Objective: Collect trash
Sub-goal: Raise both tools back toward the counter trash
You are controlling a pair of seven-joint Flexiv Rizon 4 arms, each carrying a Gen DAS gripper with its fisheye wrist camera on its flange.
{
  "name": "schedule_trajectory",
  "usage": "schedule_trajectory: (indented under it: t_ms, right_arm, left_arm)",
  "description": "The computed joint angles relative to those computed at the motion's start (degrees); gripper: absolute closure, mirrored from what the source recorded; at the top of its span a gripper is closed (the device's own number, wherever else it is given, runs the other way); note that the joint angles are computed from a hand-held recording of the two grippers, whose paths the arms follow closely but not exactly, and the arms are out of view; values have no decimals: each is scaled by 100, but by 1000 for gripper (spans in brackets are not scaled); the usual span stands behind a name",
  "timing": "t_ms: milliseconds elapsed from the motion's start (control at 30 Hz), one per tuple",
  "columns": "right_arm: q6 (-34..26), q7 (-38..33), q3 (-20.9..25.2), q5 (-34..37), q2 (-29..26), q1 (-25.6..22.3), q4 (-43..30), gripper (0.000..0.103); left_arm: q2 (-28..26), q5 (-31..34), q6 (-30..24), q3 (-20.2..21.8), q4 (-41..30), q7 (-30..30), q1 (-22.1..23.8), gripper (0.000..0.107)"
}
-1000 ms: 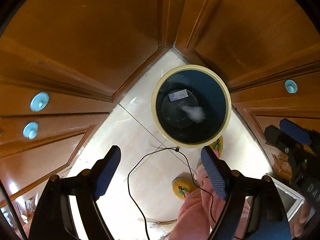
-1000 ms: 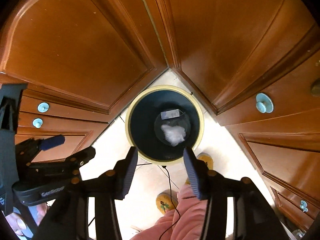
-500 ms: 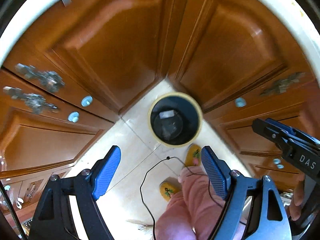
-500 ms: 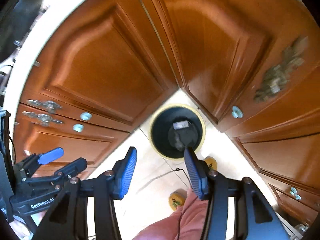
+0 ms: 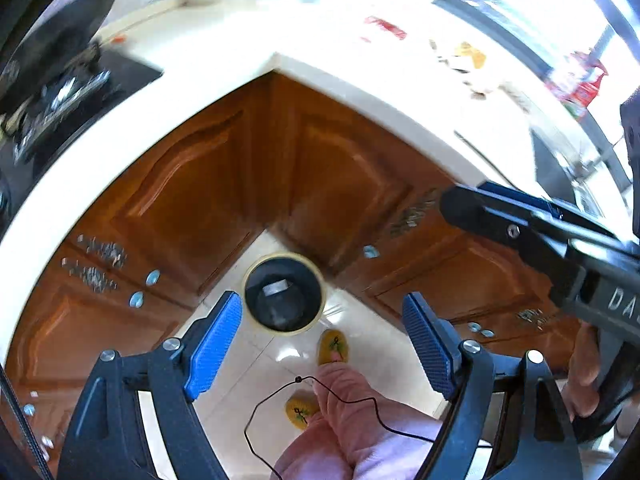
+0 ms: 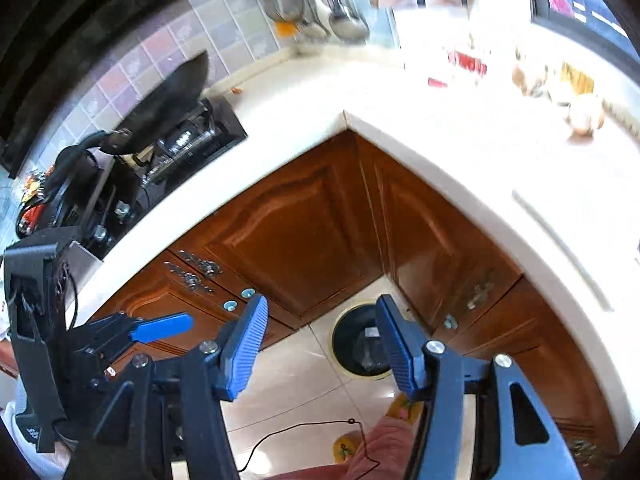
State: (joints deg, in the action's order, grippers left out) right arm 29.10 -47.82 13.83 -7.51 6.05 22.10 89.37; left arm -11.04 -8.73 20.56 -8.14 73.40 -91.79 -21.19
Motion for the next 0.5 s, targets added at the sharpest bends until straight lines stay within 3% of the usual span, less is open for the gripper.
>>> schedule_trajectory:
  t_ms: [133,400,500]
  right_arm:
    - [-300,165,-14,-165,241,-84,-155,47]
    - [-690,639,45,-861,738,-420,-206,47]
    - [-1033,599,-4,-964,761,-531,-405,47]
  left_arm:
    - [-87,-28,-218,-123,-390,257,-71,26]
    - [-482,-531,-252,-253,-1224,225,-184,26]
    - [-762,-565,-462,-260,-1779,26,-260,16]
